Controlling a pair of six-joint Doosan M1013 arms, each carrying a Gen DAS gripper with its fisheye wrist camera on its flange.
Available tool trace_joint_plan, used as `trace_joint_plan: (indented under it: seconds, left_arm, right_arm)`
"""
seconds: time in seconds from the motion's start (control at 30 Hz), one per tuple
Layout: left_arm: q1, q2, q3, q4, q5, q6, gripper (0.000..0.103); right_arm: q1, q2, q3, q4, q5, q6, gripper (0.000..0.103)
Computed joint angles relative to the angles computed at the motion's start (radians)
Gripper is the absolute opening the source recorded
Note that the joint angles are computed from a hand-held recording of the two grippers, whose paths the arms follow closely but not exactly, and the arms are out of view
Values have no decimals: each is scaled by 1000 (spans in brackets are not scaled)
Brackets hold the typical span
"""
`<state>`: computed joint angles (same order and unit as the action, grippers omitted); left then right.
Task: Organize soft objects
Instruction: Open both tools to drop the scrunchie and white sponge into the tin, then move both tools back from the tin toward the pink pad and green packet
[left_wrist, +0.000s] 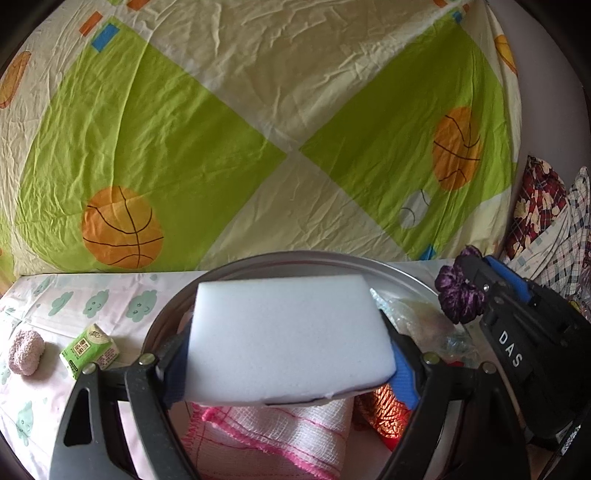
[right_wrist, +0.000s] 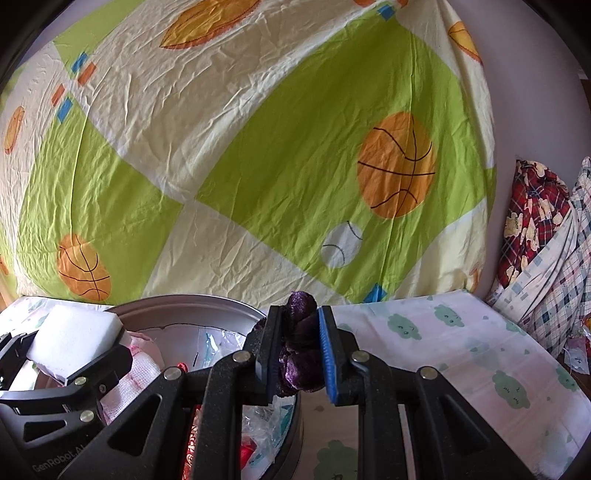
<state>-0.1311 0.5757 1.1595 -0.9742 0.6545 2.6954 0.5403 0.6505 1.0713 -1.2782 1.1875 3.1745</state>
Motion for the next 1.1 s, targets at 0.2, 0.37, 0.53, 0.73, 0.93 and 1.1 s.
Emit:
trace_joint_plan:
  seconds: [0.2, 0.37, 0.53, 0.73, 0.93, 1.1]
  left_arm:
    - [-3, 2, -9, 45, -11, -35, 86]
    - [-7, 2, -12, 96, -21, -72, 86]
    - [-14, 3, -20, 172, -26, -108, 89]
    - [10, 20, -52, 125, 40, -169, 103]
    - [22, 16, -49, 93, 43, -156, 103]
    - [22, 2, -16, 63, -25, -101, 103]
  right_arm:
    - [-11, -1, -4, 55, -50, -14, 22]
    - [-21, -11, 7, 104, -117, -14, 22]
    - [-41, -10, 6, 215, -217, -68, 25]
    - [-42, -63, 94, 128, -308, 135, 71]
    - [-17, -81, 135, -35, -248, 320, 75]
    - [1, -56, 97, -50, -120, 282, 76]
